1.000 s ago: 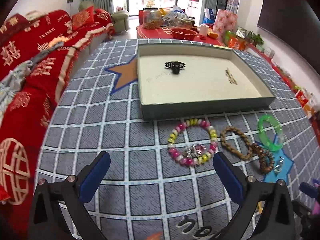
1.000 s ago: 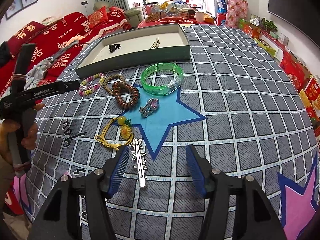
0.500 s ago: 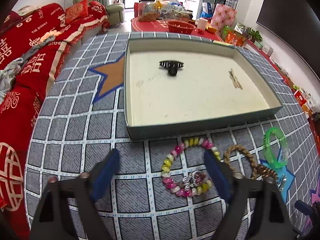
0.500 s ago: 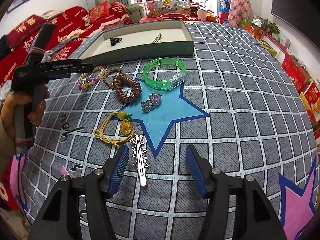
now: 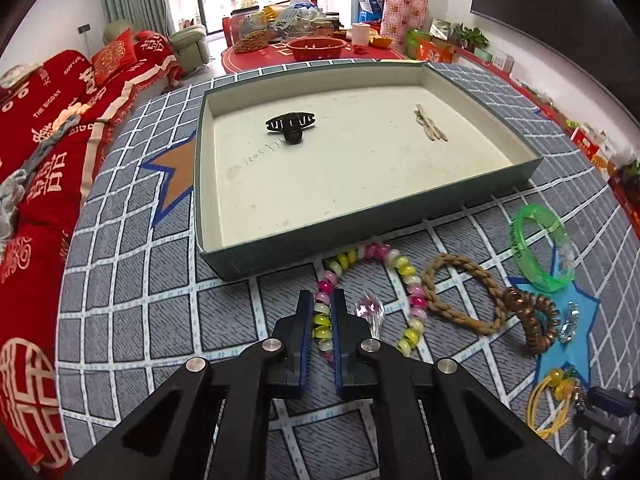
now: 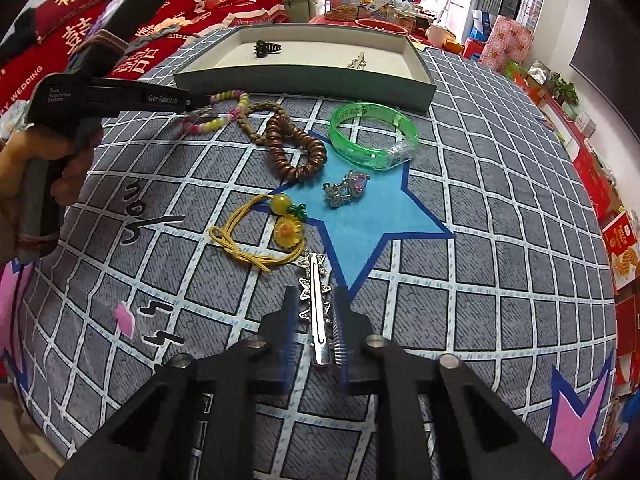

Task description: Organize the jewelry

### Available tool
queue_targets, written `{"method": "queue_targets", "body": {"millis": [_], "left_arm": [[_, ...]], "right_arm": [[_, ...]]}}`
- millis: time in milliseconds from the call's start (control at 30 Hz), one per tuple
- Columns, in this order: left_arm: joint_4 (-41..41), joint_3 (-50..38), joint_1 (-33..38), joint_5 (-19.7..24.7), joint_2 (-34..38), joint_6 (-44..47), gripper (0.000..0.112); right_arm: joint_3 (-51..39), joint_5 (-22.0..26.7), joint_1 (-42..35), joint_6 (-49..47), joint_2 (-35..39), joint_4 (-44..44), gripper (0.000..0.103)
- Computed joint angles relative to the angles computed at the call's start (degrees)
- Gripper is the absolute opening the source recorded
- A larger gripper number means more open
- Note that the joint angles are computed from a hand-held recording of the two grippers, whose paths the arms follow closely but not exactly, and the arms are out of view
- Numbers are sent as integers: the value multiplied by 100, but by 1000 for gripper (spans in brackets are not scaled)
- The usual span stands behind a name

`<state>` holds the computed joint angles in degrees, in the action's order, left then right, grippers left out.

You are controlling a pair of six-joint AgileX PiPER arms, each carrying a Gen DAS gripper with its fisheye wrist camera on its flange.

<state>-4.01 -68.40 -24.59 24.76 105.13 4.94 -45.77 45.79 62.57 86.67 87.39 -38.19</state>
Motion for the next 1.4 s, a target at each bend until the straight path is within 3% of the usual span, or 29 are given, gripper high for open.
{"method": "queue_targets", "body": {"millis": [200, 400, 667, 967, 1133, 1400], "left_arm": [[-1144, 411, 258, -147, -516, 777, 22], [-2062, 605, 471, -9, -1034, 1441, 22], [-2252, 228, 609, 365, -1361, 1469, 22], [-1627, -1169, 603, 966, -920, 814, 22], [-1112, -2361, 557, 1375, -182, 272, 22], [-580, -4125, 418, 1984, 1173, -280, 22]], "right_arm": [[359, -153, -17, 643, -540, -287, 17], [476, -181, -250, 726, -1157, -383, 17], [-41, -386, -1150, -369, -1435, -175, 17], [-1529, -814, -2733, -3018, -764, 1168, 17], [-2843, -679, -3451, -4285, 93, 1890, 17], [-4328, -627, -4268, -5257, 1464, 2813, 17]]}}
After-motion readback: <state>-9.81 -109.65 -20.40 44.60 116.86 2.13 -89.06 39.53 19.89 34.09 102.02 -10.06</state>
